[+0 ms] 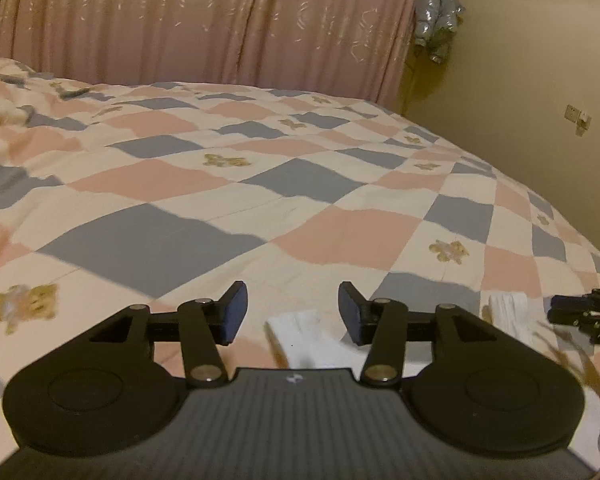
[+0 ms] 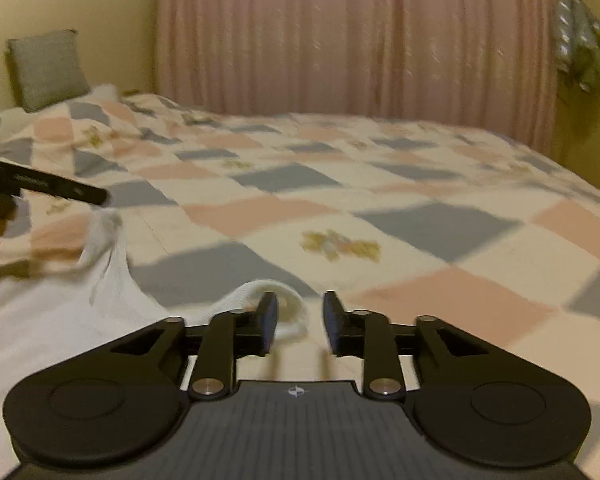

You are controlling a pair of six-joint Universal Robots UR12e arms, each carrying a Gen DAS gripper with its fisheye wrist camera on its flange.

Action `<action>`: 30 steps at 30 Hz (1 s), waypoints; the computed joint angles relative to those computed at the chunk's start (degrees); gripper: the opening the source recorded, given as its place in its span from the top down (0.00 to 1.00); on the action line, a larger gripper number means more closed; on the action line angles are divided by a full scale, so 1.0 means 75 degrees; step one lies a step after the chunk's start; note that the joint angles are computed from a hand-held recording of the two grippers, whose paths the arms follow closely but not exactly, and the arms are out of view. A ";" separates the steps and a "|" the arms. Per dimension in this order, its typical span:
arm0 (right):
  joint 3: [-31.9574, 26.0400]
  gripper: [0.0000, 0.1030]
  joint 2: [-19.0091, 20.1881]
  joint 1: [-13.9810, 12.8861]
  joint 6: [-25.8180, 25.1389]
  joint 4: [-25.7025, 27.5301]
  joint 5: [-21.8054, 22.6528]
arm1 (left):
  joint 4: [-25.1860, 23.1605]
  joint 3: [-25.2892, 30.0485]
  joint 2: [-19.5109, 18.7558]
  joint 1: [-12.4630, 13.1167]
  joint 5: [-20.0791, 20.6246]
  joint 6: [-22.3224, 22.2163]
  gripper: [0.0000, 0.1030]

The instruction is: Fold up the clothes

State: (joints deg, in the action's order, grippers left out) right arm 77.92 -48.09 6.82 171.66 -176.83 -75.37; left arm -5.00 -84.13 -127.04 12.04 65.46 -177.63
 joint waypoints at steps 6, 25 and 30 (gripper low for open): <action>0.0660 0.67 -0.0501 -0.0098 0.0725 0.0194 0.0197 | -0.0195 -0.1412 0.1025 0.0231 -0.0515 0.0868 0.57; 0.4357 0.51 -0.3079 0.0226 0.0767 0.0213 0.1564 | -0.1424 -0.5253 0.3919 0.0653 -0.0466 0.3981 0.59; 0.4483 0.43 -0.3175 0.0446 0.0598 0.0586 0.1505 | -0.1071 -0.5342 0.3869 0.0804 -0.1055 0.3487 0.95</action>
State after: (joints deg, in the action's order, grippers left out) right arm 111.54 -71.90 10.17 176.15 -172.43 -64.08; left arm -13.03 -124.20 -98.03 18.07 57.54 -151.49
